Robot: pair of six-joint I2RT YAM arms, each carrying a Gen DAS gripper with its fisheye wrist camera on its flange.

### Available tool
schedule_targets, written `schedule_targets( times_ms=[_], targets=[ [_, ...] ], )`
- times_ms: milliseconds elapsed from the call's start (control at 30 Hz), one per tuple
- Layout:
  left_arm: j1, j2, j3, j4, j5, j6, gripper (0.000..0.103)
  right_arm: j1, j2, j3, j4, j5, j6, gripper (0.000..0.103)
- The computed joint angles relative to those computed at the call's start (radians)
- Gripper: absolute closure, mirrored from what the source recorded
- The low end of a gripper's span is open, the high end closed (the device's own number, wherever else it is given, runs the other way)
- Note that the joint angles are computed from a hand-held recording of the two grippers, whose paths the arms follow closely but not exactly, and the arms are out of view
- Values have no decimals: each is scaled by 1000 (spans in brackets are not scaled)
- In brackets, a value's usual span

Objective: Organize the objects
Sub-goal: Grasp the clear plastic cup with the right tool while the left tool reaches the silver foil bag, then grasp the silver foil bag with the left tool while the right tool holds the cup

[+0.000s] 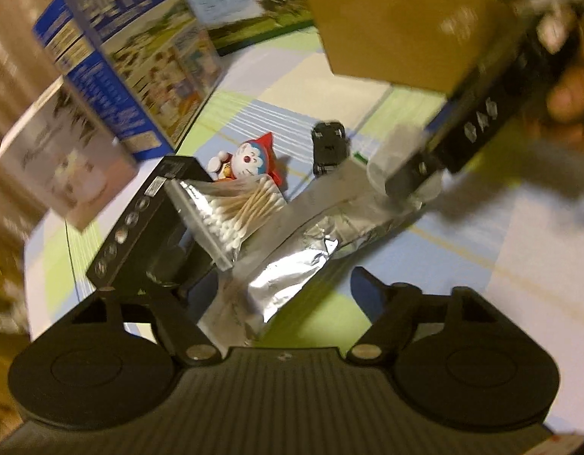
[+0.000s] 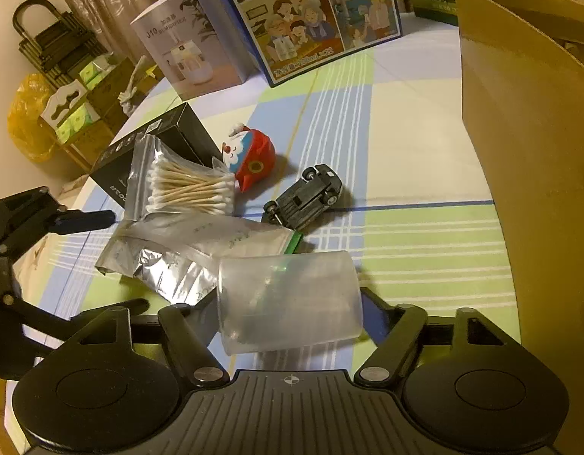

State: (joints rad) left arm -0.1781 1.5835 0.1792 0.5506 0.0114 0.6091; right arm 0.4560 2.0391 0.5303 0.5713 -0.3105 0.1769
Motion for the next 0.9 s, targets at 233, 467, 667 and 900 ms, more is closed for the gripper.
schedule_targets(
  times_ms=[233,467,667,900],
  targets=[
    [-93,83,26,44,-147,94,78,15,-45,-48,27,59,15,34],
    [-198,-137,76,-380,-231,-201,87,37,-150,-146,36,110,-24,34],
    [-198,-392,95,-766,-86,-489,83,61,-235,-248,34,127,-30,34],
    [-102,-497,141,-939,64,-423,40,76,-287,-324,56,135,3,34]
  ],
)
